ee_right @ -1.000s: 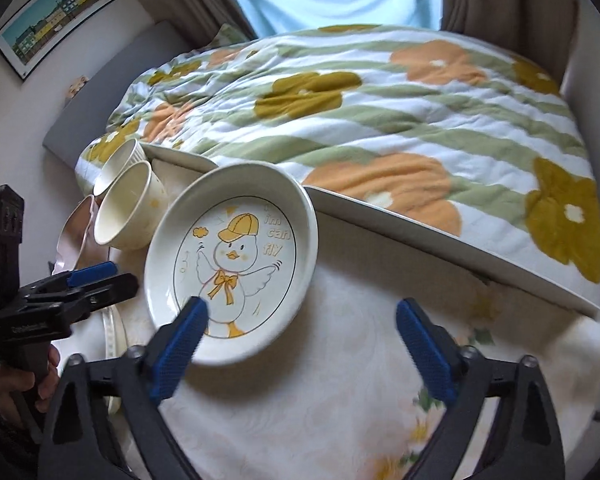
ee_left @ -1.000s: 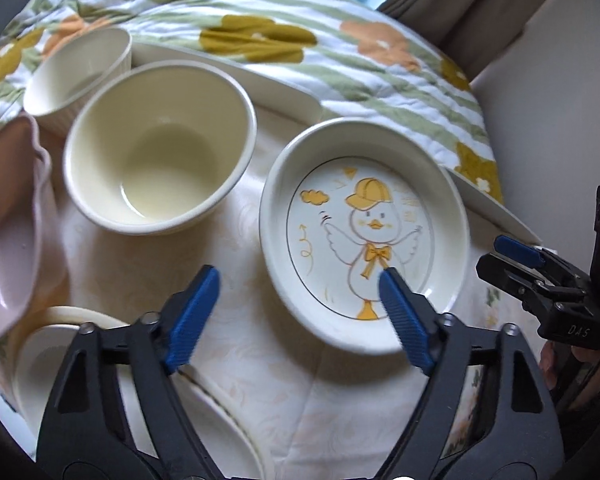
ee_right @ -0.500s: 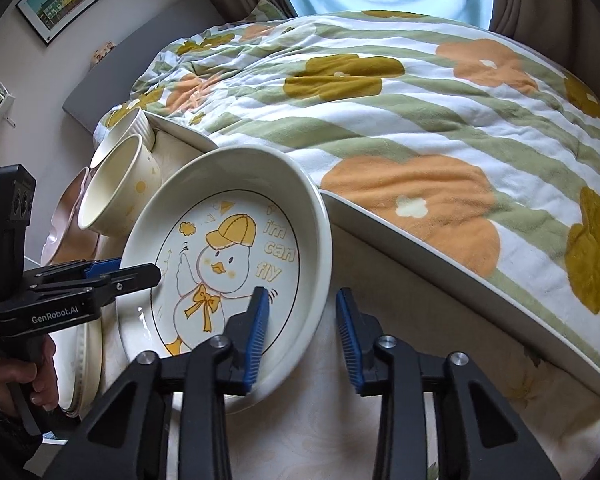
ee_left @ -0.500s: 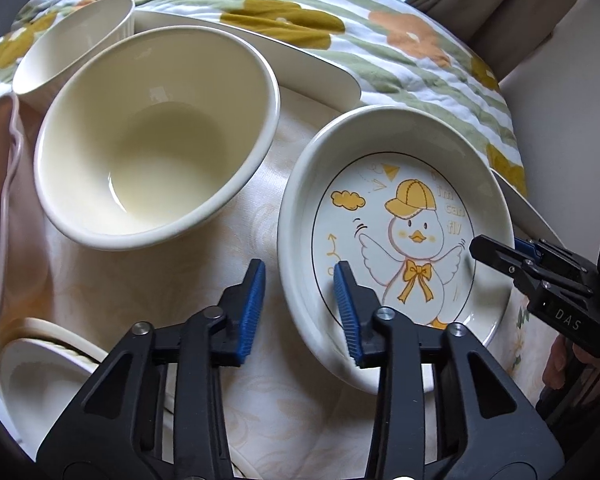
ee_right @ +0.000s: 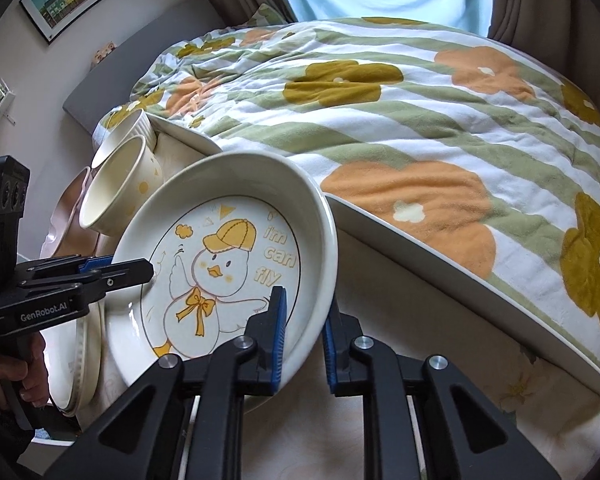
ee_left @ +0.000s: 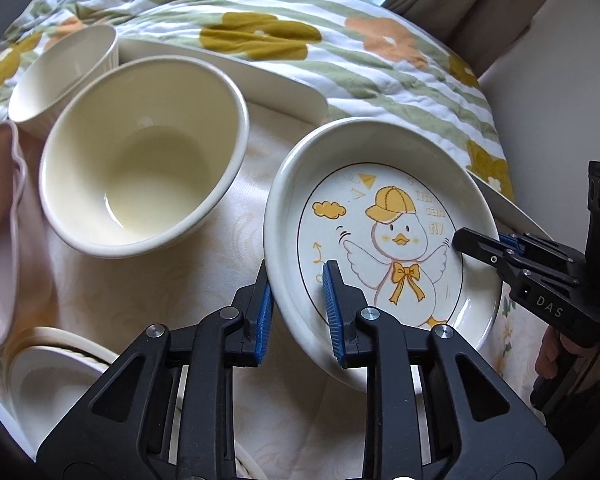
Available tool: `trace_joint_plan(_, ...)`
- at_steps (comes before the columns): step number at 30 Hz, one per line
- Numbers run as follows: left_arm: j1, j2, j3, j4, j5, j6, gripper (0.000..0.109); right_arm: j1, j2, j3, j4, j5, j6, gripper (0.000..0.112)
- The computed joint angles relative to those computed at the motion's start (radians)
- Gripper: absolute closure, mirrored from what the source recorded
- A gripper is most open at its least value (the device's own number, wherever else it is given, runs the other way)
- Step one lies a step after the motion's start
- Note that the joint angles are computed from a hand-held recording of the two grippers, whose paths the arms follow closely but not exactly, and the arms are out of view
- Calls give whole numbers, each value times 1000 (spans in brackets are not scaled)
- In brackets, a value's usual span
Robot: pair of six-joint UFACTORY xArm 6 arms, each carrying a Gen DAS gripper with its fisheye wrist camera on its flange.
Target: Organize plates and bowls
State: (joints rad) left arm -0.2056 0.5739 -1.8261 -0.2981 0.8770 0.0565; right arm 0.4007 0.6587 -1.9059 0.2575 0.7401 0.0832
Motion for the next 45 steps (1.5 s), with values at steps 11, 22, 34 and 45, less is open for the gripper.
trace_joint_plan(11,71,-240,209,-156,-23,261,87,84,-184,157,-213,-74,264,97)
trace_joint_plan(22,273,-421,338,-303,173,654,87,310,-257,158,-568,34,855,97)
trace_joint_plan(34,412,-457,465,-281,258,811,87,411,-142,86,-528,69,991,97)
trace_joint_plan(45,379,-419,502,-212,153,801,87,426,-52,-26,-533,153,934,97)
